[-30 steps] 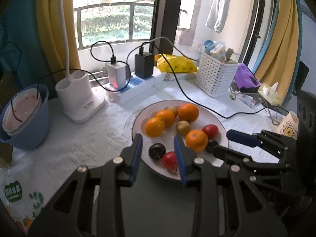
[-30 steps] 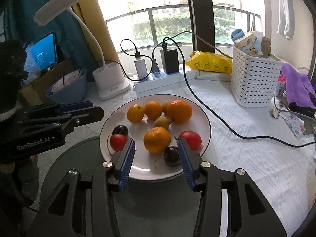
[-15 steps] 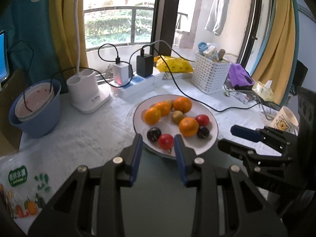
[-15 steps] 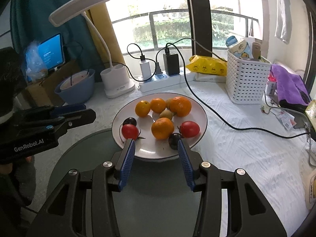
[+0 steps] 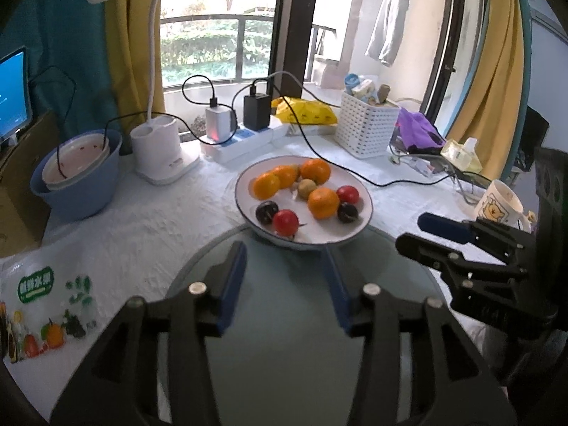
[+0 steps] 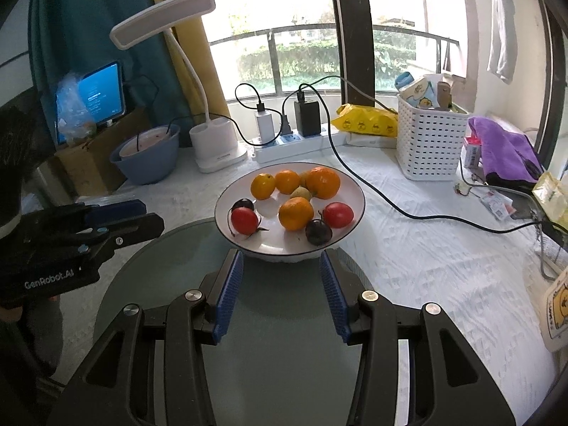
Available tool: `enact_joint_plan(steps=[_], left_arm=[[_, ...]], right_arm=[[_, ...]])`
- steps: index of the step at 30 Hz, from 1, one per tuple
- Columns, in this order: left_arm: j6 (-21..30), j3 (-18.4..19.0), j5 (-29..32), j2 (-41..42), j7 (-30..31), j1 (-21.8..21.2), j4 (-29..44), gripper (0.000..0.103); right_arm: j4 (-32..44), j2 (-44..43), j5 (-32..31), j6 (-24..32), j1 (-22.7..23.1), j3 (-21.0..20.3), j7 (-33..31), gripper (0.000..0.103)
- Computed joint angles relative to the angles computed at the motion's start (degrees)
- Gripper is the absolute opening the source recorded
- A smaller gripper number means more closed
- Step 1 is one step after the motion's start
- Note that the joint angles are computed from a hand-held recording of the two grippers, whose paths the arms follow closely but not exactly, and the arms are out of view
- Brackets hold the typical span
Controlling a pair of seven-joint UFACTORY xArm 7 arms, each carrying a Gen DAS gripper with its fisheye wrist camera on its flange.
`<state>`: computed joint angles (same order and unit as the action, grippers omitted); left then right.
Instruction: Organize fruits
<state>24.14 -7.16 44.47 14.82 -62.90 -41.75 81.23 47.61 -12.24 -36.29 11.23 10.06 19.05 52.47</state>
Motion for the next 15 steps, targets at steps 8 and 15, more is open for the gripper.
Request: enact_joint_plan(steps=[8, 15], left_arm=[[0.4, -0.9, 5.0, -4.2, -5.7, -0.5, -4.4, 0.046], [0.9, -3.5, 10.6, -7.6, -11.5, 0.7, -7.3, 0.05]], right_arm=[[-3.2, -4.4, 0.2, 0.1, -0.8, 2.1, 1.5, 0.048], [-5.8, -9.2, 1.8, 0.1, -2.4, 4.7, 1.6, 0.048]])
